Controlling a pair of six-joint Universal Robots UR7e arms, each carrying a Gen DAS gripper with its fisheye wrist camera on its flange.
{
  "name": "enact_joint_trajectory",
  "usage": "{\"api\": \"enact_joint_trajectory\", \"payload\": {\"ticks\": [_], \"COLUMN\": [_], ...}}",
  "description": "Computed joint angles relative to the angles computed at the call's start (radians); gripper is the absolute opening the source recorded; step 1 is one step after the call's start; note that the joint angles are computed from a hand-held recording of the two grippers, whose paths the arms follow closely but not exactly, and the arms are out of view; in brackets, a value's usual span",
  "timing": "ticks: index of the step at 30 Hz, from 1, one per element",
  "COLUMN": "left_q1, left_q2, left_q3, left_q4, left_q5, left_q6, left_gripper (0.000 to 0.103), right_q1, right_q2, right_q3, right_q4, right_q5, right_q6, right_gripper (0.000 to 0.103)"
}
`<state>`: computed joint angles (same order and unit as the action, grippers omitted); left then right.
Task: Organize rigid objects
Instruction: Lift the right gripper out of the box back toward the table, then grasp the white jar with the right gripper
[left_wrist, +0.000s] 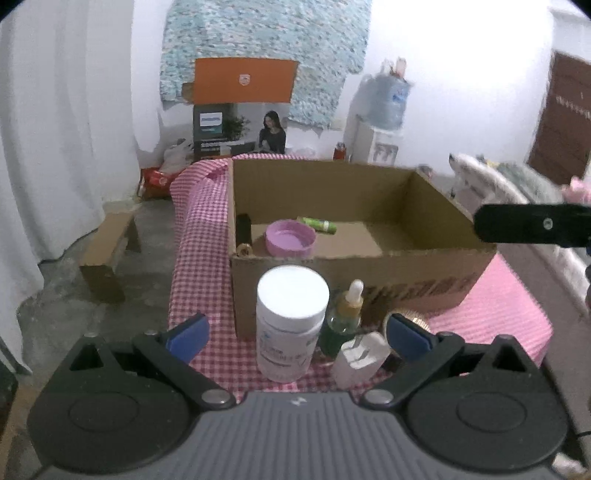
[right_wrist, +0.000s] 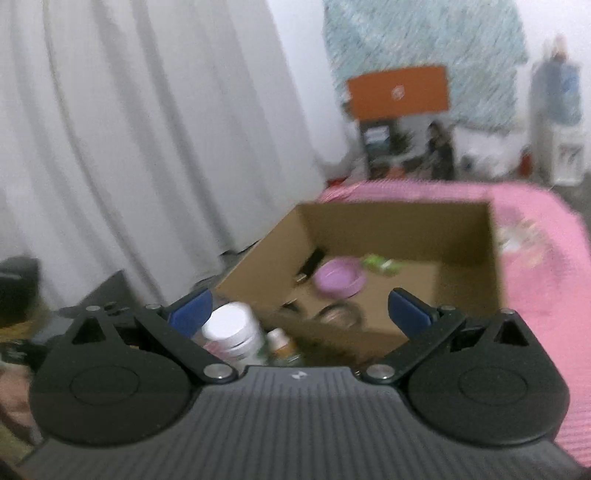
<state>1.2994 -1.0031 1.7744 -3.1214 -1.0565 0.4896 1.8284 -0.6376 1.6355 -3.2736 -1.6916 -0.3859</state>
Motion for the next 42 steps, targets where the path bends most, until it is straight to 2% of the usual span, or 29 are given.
{"api": "enact_joint_trajectory", "payload": {"ticks": [7, 13, 16, 19, 21, 25, 29, 36, 42], "left_q1": [0.013, 0.034, 0.042, 0.051, 0.056, 0.064, 0.071, 0.07, 0.068], "left_q2": [0.069, 0.093, 0.102, 0.106, 0.109, 0.112, 0.109, 0.107, 0.096], "left_q3": [-0.013, -0.044, -0.055, -0.065, -0.074, -0.085, -0.09, -0.077, -0.062], "left_q4": [-0.112, -0.118, -0.125, -0.118, -0.105, -0.089, -0.072, -0.096, -0.116], "left_q5": [0.009, -0.03, -0.043, -0.061, -0.068, -0.081, -0.101, -0.109, -0.112], "left_q6": [0.128, 0.151, 0.155, 0.149, 0.139, 0.124, 0.11, 0.106, 0.098], "left_gripper": [0.098, 0.084, 0.081, 0.072, 0.07, 0.067, 0.055, 0.055, 0.054], "right_q1": [0.028, 0.037, 0.041, 0.044, 0.046, 0.052, 0.054, 0.05, 0.048], "right_q2": [0.072, 0.135, 0.157, 0.172, 0.184, 0.203, 0.22, 0.246, 0.247], "right_q3": [-0.083, -0.167, -0.195, -0.218, -0.241, -0.273, -0.301, -0.346, -0.348], "right_q4": [0.117, 0.17, 0.184, 0.2, 0.221, 0.254, 0.283, 0.34, 0.35], "right_q5": [0.018, 0.029, 0.022, 0.012, 0.006, -0.013, -0.024, -0.035, -0.033], "right_q6": [0.025, 0.047, 0.056, 0.061, 0.065, 0.057, 0.051, 0.04, 0.036], "right_gripper": [0.102, 0.102, 0.1, 0.09, 0.08, 0.074, 0.069, 0.052, 0.046]}}
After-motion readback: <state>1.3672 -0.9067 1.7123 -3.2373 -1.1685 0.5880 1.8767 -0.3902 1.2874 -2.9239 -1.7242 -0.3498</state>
